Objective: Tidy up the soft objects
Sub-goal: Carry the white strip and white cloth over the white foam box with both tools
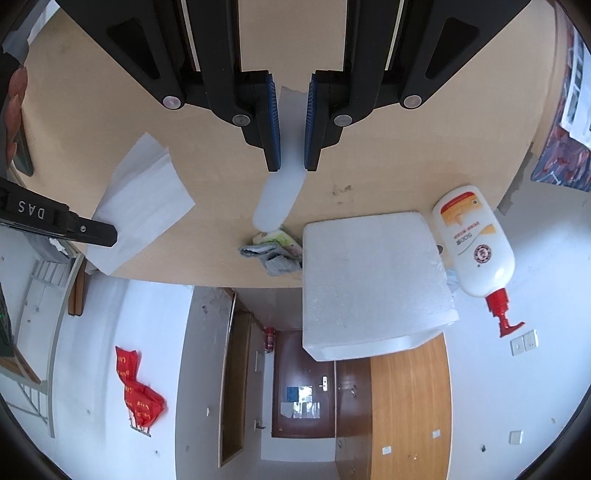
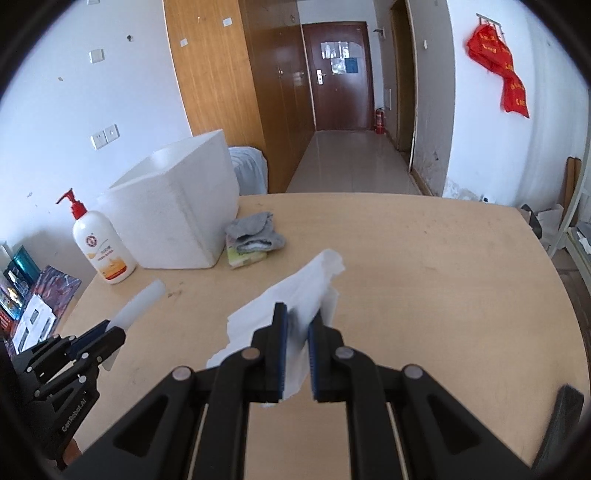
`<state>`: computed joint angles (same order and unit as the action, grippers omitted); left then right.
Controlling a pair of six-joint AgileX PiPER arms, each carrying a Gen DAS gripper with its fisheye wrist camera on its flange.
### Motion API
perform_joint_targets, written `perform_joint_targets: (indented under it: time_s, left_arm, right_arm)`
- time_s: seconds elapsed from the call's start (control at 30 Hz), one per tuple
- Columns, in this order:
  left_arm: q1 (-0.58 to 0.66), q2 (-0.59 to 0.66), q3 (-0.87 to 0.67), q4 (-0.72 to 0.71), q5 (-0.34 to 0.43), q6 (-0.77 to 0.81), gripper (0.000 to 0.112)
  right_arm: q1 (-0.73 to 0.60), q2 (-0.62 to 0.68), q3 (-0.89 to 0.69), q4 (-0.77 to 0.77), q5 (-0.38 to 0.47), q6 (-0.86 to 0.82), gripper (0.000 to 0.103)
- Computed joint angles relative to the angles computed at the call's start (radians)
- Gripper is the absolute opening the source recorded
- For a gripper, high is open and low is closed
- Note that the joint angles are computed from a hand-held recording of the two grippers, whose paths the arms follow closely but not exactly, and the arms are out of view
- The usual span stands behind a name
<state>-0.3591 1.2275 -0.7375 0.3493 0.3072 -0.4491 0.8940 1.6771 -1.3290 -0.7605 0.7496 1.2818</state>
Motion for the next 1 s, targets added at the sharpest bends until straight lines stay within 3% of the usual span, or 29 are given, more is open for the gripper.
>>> perform_joint_targets:
  time_s: [0.37,0.53,0.7,0.77,1.0]
  left_arm:
    - [-0.078,-0.298,0.165,0.143,0.102,-0.188,0.014]
    - [-0.171,-0.438,0.223,0.281,0.205,-0.341,0.014]
    - [-0.320,-0.562,0.248,0.436,0.355,-0.521,0.014]
    - [-0.439,-0.608,0.260,0.551,0.464,-0.657,0.014]
    - [-0.818,-0.696,0.261,0.728,0.844,-0.900,0.014]
  right_arm:
    - [0.264,-0.111,0.143,-0.237,0.133,0.321,0.013]
    - [0.374,-0.118,0.183,-0.317,0.182,0.447,0.013]
    - [0.455,-0.105,0.179,-0.376,0.243,0.510,0.013]
    - [0.486,-0.094,0.169,-0.404,0.277,0.528,0.013]
    - [0.553,-0.053,0.114,-0.454,0.341,0.531,0.013]
